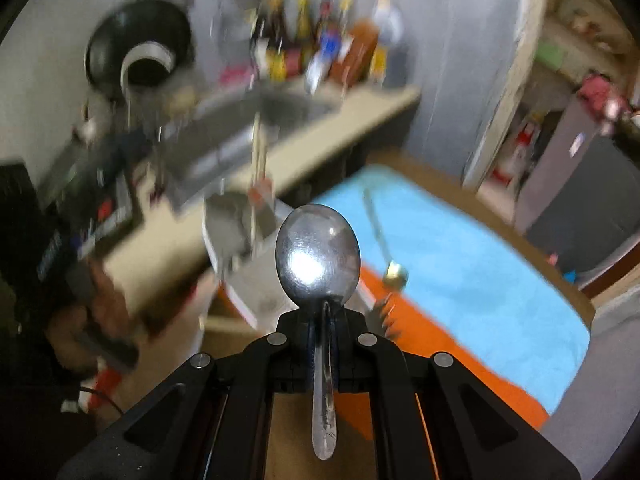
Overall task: Organize utensils
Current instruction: 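Lower the silver spoon into the basket and open the right tool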
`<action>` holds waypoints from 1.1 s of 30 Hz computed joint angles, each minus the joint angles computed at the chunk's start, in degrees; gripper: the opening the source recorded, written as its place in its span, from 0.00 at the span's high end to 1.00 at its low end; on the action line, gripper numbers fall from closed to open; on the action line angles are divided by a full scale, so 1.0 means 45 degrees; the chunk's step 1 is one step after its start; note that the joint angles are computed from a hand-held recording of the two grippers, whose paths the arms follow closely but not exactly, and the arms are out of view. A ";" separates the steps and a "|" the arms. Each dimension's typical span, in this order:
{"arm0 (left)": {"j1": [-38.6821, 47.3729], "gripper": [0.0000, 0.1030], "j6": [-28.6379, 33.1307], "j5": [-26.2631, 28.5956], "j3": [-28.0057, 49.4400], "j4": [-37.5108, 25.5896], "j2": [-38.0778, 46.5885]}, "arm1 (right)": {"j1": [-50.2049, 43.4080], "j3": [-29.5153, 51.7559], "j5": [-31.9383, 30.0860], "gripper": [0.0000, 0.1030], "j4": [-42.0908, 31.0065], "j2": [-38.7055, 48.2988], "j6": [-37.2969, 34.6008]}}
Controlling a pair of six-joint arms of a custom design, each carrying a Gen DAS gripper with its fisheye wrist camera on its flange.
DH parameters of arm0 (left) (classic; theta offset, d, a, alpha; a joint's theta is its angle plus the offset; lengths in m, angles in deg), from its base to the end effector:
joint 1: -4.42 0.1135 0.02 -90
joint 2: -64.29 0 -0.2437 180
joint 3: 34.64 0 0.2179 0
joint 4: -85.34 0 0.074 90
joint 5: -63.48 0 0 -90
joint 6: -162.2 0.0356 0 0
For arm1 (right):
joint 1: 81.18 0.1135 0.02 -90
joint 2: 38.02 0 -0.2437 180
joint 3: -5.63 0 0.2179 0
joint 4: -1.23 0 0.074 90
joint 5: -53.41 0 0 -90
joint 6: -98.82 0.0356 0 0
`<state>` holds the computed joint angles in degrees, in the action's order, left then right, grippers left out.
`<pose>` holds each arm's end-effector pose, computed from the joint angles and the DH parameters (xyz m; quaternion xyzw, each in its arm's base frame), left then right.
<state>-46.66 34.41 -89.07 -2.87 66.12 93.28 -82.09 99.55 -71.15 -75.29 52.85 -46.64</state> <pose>0.0944 -0.0667 0.2166 -0.2295 0.7159 -0.0614 0.6565 0.2710 0.0159 0.2697 -0.4710 0.8203 0.1943 0.2598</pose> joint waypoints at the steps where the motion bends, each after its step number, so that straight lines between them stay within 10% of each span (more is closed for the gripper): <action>1: -0.0033 0.47 0.0012 -0.0083 -0.0022 0.0130 0.0099 | -0.0498 -0.0068 -0.1220 0.96 0.0054 -0.0012 0.0069; 4: -0.0294 0.47 -0.0130 -0.0336 0.0085 -0.0100 0.0137 | -0.1716 -0.1346 -0.4726 0.96 0.1982 -0.0463 0.1300; 7: -0.0867 0.47 -0.0336 -0.1014 0.0296 -0.0466 0.0432 | -0.2312 -0.4323 -0.7648 0.96 0.7818 -0.1050 0.5086; 10: -0.1431 0.47 -0.0849 -0.1707 0.0463 -0.1258 0.0567 | -0.2144 -0.7265 -0.8156 0.96 1.5156 -0.1183 0.9994; 13: -0.1914 0.47 -0.1853 -0.2181 0.0635 -0.2214 0.0840 | -0.1828 -0.8615 -0.7501 0.96 1.7881 -0.1055 1.0907; 20: -0.2260 0.47 -0.3315 -0.2204 0.0786 -0.2888 0.1604 | -0.1629 -0.9416 -0.6355 0.92 1.6002 -0.2176 0.7774; 33: -0.1575 0.42 -0.2373 -0.1120 0.1236 -0.1808 0.2322 | -0.3131 -0.6102 -0.8265 0.65 0.9572 -0.2115 0.4539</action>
<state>-53.75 23.73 -94.11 2.69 57.99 103.73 -96.18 72.09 -108.34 -32.22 43.34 -26.21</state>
